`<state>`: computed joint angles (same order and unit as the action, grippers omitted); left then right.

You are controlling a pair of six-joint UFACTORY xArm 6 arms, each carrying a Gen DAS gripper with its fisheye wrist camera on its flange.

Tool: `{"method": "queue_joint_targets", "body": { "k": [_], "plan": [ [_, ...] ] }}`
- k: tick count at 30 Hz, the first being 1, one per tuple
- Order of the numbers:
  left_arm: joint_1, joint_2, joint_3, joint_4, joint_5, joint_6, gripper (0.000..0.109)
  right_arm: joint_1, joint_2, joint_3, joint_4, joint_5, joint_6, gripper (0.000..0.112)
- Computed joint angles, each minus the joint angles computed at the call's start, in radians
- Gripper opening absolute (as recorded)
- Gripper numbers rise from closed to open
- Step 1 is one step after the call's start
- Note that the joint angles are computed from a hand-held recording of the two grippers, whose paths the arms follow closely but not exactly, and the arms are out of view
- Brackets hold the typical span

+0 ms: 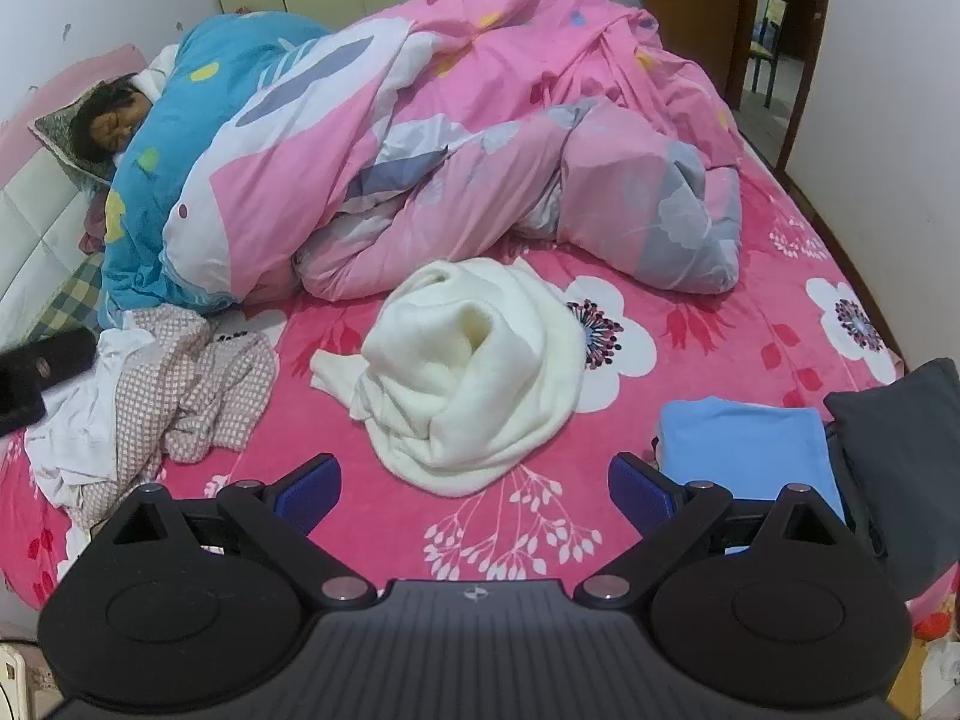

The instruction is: Fold clothes

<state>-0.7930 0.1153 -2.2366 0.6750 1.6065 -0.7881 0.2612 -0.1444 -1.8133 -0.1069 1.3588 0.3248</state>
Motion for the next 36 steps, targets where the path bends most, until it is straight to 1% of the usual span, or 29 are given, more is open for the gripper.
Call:
{"method": "queue_joint_targets", "body": {
  "k": [3, 8, 16, 24, 29, 36],
  "plan": [
    [0.006, -0.033, 0.052, -0.021, 0.013, -0.045, 0.103, 0.009, -0.002, 0.002, -0.01, 0.006, 0.007, 0.098],
    [0.001, -0.06, 0.094, -0.021, 0.022, -0.045, 0.103, 0.022, -0.007, 0.01, -0.017, 0.02, 0.015, 0.098],
    [0.009, -0.064, 0.099, -0.067, 0.031, -0.046, 0.103, 0.035, -0.004, 0.003, -0.03, 0.04, 0.016, 0.098],
    [0.018, -0.061, 0.092, -0.085, 0.041, -0.043, 0.103, 0.046, 0.006, -0.012, -0.04, 0.05, 0.019, 0.098],
    [0.031, -0.068, 0.106, -0.098, 0.029, -0.026, 0.103, 0.048, 0.008, -0.009, -0.041, 0.047, 0.022, 0.098],
    [0.066, -0.08, 0.139, -0.132, -0.007, -0.001, 0.103, 0.058, 0.049, -0.054, -0.056, 0.066, 0.036, 0.098]
  ]
}}
